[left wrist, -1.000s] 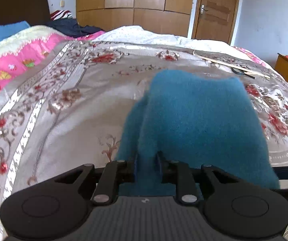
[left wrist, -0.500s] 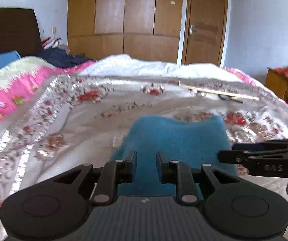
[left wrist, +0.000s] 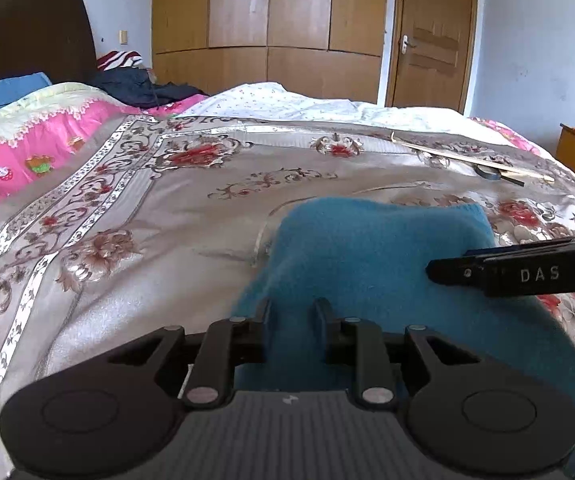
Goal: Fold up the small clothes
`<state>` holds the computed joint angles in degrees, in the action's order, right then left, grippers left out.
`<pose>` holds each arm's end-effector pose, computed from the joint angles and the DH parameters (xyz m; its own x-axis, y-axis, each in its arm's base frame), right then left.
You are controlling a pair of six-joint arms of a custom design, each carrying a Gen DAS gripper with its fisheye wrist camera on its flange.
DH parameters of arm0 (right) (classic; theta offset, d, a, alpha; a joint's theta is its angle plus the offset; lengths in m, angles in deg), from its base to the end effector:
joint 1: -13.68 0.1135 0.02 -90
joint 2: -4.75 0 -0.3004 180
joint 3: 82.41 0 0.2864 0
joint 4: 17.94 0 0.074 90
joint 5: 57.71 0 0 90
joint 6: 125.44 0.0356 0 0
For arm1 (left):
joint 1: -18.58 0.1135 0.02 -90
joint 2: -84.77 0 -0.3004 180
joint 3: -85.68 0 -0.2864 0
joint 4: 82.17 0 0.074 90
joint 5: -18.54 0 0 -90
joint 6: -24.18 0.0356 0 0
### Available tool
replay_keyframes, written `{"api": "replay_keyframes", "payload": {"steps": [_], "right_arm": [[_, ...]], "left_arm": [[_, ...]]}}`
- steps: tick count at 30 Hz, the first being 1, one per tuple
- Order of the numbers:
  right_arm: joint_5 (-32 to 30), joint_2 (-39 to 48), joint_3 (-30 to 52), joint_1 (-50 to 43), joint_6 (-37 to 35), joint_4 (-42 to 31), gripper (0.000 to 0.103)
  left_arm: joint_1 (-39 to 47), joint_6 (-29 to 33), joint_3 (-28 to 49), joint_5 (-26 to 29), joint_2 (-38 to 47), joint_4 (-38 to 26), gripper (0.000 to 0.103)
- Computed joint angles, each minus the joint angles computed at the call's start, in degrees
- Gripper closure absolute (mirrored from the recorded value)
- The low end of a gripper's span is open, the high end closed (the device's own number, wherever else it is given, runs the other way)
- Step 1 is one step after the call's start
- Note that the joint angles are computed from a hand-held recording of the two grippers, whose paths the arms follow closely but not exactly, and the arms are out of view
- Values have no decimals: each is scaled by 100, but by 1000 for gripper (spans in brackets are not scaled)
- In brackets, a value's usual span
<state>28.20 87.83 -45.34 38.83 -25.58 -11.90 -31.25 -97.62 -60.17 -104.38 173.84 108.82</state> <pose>0.2403 0.1156 0.1353 -0.6540 -0.1183 -0.7472 -0.3668 0.9134 0.1764 0.1790 -0.1820 0.1074 -0.5853 0.0076 -0.8108 0.0947 0.9937 -0.0591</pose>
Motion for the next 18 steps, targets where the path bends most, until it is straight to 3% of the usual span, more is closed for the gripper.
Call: {"api": "replay_keyframes", "payload": {"steps": [6,9,13,17,18], "right_arm": [[-101,-1952,-566,24,381,-882,52],[-242,-2997,-965,-111,557,-1525,52],[-823,-3385,-1250,-612,858,-1979,51],[-1933,-3626,-1467,-1086,1207,-2004,51],[-1965,-3515,-1493,-1038,1264,-1878,48]], "left_arm": [[-459,-429,273,-530,-680,-1382,64],[-624,-687,305,-690,-917,-1773,64],[-640,-933,164,-584,-1147,-1790,64],[-622,-978,83,-537,-1091,-1637,63],[-563,-942,44,-453,-1044,-1532,63]]}}
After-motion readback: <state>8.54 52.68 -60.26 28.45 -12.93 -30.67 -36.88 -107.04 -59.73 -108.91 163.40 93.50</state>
